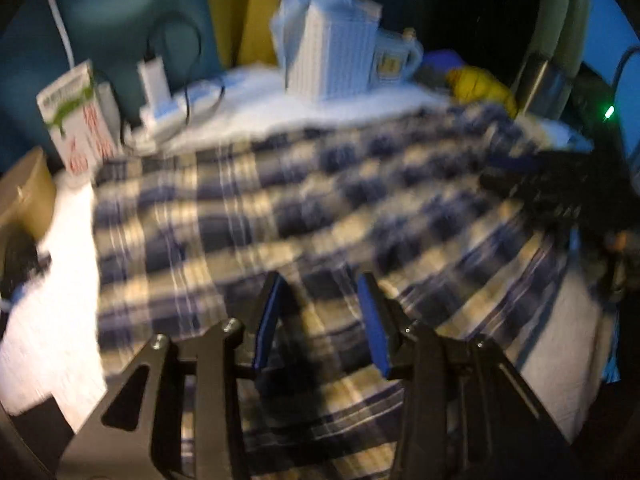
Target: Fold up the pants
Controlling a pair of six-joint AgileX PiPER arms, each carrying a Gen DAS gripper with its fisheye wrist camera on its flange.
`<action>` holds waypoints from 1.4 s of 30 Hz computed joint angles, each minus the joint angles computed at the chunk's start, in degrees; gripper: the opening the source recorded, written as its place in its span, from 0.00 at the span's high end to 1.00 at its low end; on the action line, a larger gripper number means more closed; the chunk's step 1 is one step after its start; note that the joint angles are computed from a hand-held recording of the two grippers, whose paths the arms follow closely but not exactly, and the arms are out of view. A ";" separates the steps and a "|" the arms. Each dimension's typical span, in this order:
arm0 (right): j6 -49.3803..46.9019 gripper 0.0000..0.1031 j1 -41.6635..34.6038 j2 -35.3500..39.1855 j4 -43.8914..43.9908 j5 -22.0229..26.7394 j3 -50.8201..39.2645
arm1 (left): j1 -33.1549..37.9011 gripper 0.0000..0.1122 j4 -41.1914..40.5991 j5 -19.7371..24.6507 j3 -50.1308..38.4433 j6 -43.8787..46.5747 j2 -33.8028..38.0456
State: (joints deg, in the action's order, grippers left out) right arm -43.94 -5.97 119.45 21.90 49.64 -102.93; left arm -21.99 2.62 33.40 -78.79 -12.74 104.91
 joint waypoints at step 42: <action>-8.08 0.52 -6.29 -5.07 14.78 13.49 6.97 | 0.69 0.64 13.70 4.57 3.01 -14.29 -4.82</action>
State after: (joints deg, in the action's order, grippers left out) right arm -52.02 -12.27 114.38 36.68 63.12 -95.96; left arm -21.29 16.32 37.97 -75.78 -27.03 100.09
